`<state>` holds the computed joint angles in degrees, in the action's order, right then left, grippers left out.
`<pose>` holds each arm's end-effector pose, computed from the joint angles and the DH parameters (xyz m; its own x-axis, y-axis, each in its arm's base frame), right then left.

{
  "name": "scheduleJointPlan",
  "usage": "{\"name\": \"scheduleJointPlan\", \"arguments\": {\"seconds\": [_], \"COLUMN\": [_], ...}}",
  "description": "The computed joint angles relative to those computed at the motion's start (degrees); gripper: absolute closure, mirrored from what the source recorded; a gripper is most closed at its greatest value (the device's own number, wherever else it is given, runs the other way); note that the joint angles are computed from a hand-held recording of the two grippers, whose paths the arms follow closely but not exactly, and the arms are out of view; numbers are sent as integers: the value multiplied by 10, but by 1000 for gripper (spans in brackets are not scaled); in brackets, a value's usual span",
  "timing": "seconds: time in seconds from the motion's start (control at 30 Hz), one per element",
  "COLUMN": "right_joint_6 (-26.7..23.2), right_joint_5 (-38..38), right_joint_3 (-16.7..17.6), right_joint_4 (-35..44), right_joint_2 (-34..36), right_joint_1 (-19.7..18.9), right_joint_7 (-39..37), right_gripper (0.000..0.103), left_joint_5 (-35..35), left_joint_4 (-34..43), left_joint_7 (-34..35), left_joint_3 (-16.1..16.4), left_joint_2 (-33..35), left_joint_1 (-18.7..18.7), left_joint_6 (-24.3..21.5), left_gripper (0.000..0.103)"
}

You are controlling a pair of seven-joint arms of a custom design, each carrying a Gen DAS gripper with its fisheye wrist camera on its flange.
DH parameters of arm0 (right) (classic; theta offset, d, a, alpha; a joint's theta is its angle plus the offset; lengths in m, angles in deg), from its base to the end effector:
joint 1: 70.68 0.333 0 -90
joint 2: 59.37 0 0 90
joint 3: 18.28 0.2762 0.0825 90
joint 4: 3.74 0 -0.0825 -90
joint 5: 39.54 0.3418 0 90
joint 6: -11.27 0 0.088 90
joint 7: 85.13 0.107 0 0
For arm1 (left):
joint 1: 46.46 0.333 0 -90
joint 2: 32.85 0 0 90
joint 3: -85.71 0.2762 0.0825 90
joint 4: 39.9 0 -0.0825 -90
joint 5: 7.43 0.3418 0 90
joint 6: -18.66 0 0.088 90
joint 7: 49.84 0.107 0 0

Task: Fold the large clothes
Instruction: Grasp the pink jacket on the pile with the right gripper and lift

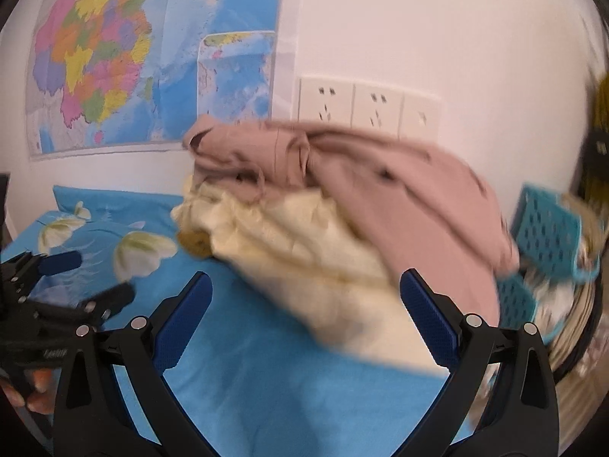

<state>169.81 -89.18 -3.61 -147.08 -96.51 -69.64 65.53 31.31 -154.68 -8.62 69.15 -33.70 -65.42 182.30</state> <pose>0.3634 0.1530 0.5628 -0.1338 -0.9867 0.0922 -0.4606 -0.0204 -0.8874 0.4340 -0.3526 0.5337 -0.3538 -0.9341 0.0475 -0.5657 0.1733 -0.8062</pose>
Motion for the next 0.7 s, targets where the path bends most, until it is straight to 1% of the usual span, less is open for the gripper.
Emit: {"name": "scheduleJointPlan", "arguments": {"seconds": [0.07,0.17,0.23,0.27,0.37,0.4,0.47,0.5,0.57,0.6,0.63,0.67,0.7], "right_joint_6": [0,1,10,9,-4,-15,-36,-49,-76,-87,-102,-117,-129], "right_joint_5": [-9,1,16,35,54,64,106,104,128,127,105,113,128], "right_joint_3": [-9,-37,-56,-66,-79,-82,-92,-96,-102,-107,-113,-116,-118], "right_joint_4": [46,146,197,228,299,329,383,406,453,467,489,512,525], "right_joint_2": [44,136,186,215,281,309,359,378,418,430,448,467,477], "right_joint_1": [-6,0,17,32,58,69,91,99,113,121,131,136,140], "right_joint_7": [-38,-109,-160,-203,-284,-320,-412,-427,-485,-497,-495,-518,-536], "right_gripper": [5,6,6,6,8,12,17,21,21,21,21,29,53], "left_joint_5": [-1,7,10,8,2,-11,-11,-12,-15,-22,-29,-38,-44], "left_joint_4": [20,53,76,83,107,115,123,128,136,140,144,149,152], "left_joint_7": [7,8,9,12,22,36,37,41,45,50,56,62,67], "left_joint_3": [3,14,23,28,42,44,54,58,66,68,70,71,73], "left_joint_2": [15,40,57,63,83,90,98,103,112,116,121,126,129], "left_joint_1": [0,-7,-14,-17,-25,-26,-32,-34,-36,-36,-36,-35,-36], "left_joint_6": [-9,-21,-30,-32,-44,-47,-52,-56,-62,-65,-67,-71,-73], "left_gripper": [6,6,6,6,6,6,6,6,6,6,6,6,6]}}
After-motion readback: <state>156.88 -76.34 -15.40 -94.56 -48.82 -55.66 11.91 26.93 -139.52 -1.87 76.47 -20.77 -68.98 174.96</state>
